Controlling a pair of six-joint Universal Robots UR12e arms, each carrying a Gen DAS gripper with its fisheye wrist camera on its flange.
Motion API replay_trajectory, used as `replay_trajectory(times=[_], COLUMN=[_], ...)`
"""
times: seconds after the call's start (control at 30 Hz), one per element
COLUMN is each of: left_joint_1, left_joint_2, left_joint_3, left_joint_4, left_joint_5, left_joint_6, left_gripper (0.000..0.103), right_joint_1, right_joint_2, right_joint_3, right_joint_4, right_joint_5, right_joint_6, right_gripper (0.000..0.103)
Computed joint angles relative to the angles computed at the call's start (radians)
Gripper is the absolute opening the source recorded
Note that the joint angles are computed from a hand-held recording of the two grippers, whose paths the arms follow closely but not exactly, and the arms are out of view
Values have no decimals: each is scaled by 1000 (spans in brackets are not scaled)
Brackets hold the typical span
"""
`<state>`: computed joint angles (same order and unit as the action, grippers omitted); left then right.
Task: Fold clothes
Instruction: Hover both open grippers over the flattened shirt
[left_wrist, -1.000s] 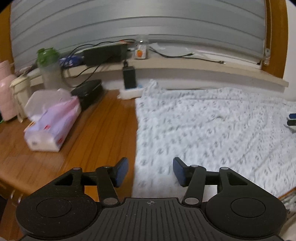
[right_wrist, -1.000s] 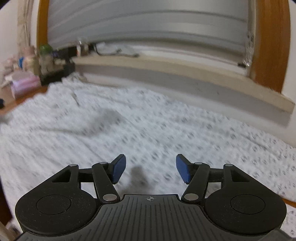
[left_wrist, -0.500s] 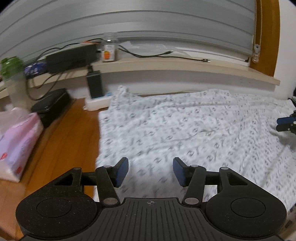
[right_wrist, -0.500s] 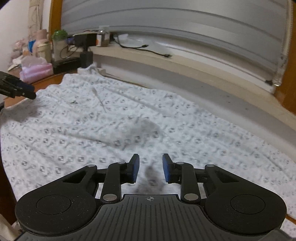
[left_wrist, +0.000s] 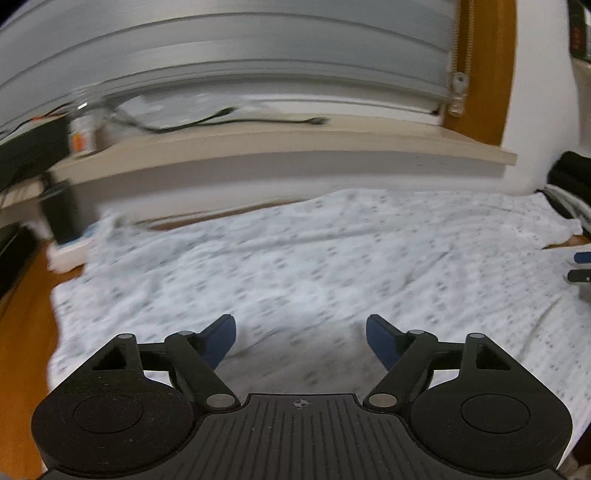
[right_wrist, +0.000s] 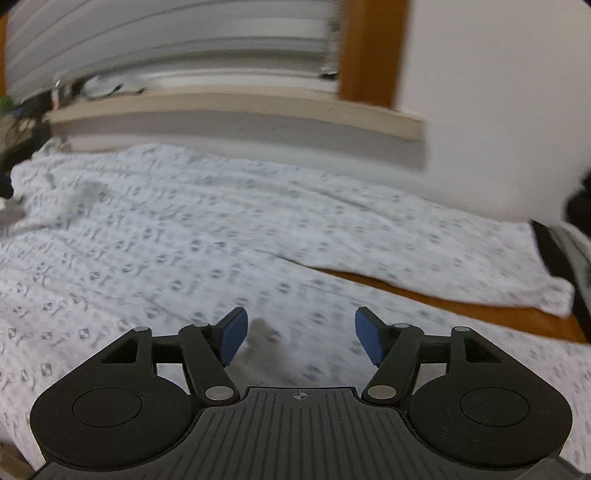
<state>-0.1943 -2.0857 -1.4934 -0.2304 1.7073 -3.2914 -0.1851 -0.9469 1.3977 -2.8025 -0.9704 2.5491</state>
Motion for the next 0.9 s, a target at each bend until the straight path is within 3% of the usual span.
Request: replay_trajectory(times=[0.13,0.2,0.23,0.57,0.9], left_joint_1=[-16,-24,-27,-44,-20], left_joint_2=[-33,-50,-58,-91,-20], left_joint_3=[48,72,84,137,32], left_joint_4=[1,0,0,-30,-2], left_joint_5=[-24,-32,-36,-43,9], left_joint_6=[15,23,27,39,45], left_gripper=[88,101,102,103,103], right_joint_1=[-20,-25,-28,-27,35], right_joint_2=[-14,-21,-23,-33,-57], right_joint_3=[24,38,42,47,56], right_joint_4=[-21,-44,-45,-15,76], right_joint_5=[25,22,27,45,142], right_joint_6=[9,2,1,-16,-123], right_gripper=[69,71,71,72,71])
